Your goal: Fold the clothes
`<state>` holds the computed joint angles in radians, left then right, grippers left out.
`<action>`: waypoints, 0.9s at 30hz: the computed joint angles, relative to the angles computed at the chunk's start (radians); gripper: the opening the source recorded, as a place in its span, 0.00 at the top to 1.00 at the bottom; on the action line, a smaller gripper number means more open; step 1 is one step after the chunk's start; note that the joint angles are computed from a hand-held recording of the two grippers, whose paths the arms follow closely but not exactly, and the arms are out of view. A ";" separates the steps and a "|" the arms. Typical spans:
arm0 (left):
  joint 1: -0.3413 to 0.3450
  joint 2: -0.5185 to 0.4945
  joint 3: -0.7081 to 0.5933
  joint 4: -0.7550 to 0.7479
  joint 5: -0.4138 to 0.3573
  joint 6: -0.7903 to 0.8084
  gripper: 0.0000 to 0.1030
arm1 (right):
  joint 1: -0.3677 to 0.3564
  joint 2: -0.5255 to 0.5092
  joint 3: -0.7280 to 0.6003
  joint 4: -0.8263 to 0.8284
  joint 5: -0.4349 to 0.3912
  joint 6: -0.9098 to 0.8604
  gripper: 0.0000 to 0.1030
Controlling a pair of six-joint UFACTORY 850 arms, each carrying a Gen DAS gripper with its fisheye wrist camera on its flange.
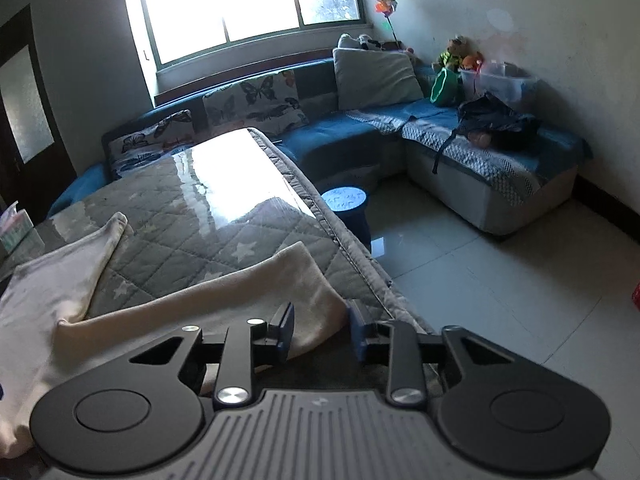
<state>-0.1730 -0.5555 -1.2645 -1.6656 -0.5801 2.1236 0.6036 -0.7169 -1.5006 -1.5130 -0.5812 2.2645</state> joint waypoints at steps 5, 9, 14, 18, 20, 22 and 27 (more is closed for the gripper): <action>-0.009 -0.012 -0.012 0.017 -0.002 -0.011 0.00 | 0.001 0.021 0.013 -0.081 -0.008 0.046 0.93; -0.014 -0.027 -0.025 0.037 -0.018 -0.028 0.00 | 0.000 0.045 0.004 -0.155 -0.019 0.064 0.93; -0.018 -0.047 -0.043 0.076 -0.047 -0.056 0.00 | 0.004 0.056 -0.037 -0.223 -0.011 0.035 0.93; -0.022 -0.067 -0.064 0.109 -0.070 -0.089 0.00 | 0.012 0.049 -0.090 -0.240 0.007 -0.021 0.93; -0.018 -0.067 -0.065 0.101 -0.086 -0.089 0.00 | 0.017 0.045 -0.115 -0.246 0.016 -0.046 0.93; -0.006 -0.060 -0.061 0.085 -0.102 -0.087 0.00 | 0.023 0.041 -0.139 -0.248 0.025 -0.072 0.93; 0.054 -0.014 -0.024 -0.001 -0.126 -0.066 0.00 | 0.046 0.024 -0.215 -0.246 0.072 -0.153 0.93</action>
